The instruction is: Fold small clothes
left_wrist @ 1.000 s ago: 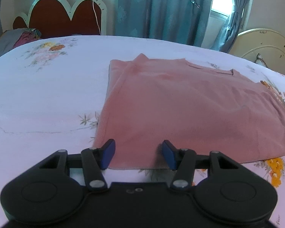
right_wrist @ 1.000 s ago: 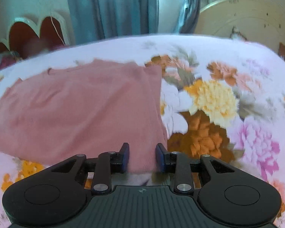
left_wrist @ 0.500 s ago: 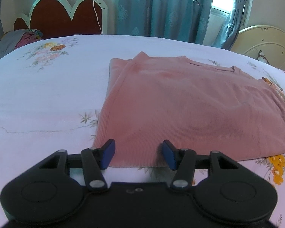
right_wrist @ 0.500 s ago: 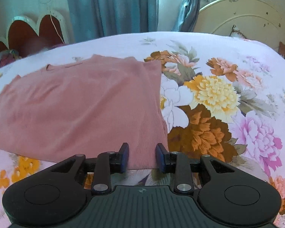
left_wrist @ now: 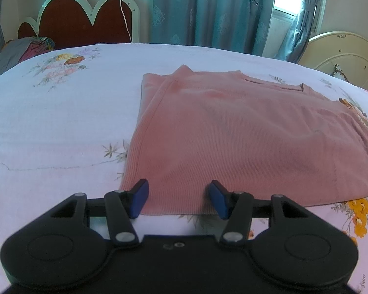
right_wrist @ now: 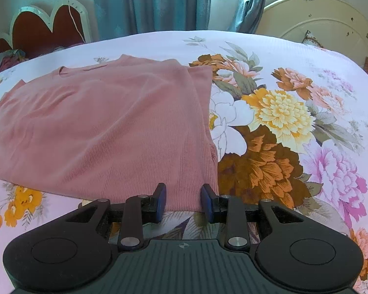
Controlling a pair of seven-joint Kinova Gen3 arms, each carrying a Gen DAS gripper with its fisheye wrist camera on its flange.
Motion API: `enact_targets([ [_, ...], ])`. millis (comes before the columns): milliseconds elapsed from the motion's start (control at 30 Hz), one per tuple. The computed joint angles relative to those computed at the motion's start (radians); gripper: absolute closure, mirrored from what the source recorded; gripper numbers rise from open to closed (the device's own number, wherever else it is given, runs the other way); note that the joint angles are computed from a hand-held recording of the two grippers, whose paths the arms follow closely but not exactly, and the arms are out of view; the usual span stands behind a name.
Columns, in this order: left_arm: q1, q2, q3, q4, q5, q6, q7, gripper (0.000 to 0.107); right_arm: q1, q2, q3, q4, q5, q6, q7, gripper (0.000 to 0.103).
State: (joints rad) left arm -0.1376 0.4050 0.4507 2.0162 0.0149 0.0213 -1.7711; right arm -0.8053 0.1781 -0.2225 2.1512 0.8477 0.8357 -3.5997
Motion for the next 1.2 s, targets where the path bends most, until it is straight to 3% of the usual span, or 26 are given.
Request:
enact_targets([
  [167,-0.058,0.014,0.057,-0.017,-0.009,0.030,0.006,0.052,0.009,-0.002,-0.008,-0.002,-0.010,-0.002,0.018,0.072],
  [267,-0.070,0.006,0.069,-0.018,-0.116,0.046,0.115,0.051,0.088,-0.001,-0.097,-0.007,0.002,0.012,0.013,0.071],
  [333,-0.142,-0.016,0.144,-0.005,-0.159,0.072,0.161,0.049,0.070,-0.026,-0.134,-0.008,0.021,0.072,-0.061,0.070],
  [400,-0.235,-0.056,0.231,0.054,-0.137,0.040,0.147,0.043,-0.013,-0.068,-0.142,0.007,0.051,0.153,-0.143,0.034],
  [433,-0.281,-0.072,0.273,0.082,-0.102,0.025,0.117,0.044,-0.059,-0.092,-0.146,0.019,0.056,0.184,-0.183,0.027],
  [467,-0.328,-0.088,0.316,0.112,-0.062,0.012,0.098,0.049,-0.105,-0.100,-0.133,0.026,0.056,0.199,-0.224,0.027],
  [500,-0.374,-0.094,0.360,0.131,-0.021,0.010,0.081,0.055,-0.146,-0.107,-0.133,0.029,0.056,0.225,-0.265,0.028],
  [533,-0.420,-0.098,0.405,0.151,0.020,0.006,0.076,0.058,-0.167,-0.113,-0.148,0.034,0.062,0.244,-0.305,0.040],
  [567,-0.467,-0.097,0.451,0.174,0.060,-0.005,0.067,0.064,-0.170,-0.115,-0.166,0.039,0.073,0.247,-0.344,0.064],
  [633,-0.559,-0.076,0.544,0.210,0.121,-0.025,0.064,0.067,-0.175,-0.120,-0.178,0.042,0.089,0.223,-0.398,0.083],
  [767,-0.712,0.081,0.696,0.220,0.126,-0.053,0.120,0.067,-0.168,-0.097,-0.172,0.000,0.149,0.169,-0.373,0.083],
  [867,-0.706,0.210,0.697,0.182,0.122,-0.082,0.173,0.067,-0.147,-0.063,-0.141,-0.051,0.192,0.121,-0.313,0.083],
  [1000,-0.686,0.390,0.699,0.166,0.081,-0.232,0.284,0.066,-0.092,-0.004,-0.074,-0.108,0.236,0.014,-0.249,0.083],
  [1200,-0.619,0.505,0.667,0.093,0.017,-0.324,0.349,0.068,-0.007,0.132,0.047,-0.255,0.243,-0.158,-0.096,0.083],
])
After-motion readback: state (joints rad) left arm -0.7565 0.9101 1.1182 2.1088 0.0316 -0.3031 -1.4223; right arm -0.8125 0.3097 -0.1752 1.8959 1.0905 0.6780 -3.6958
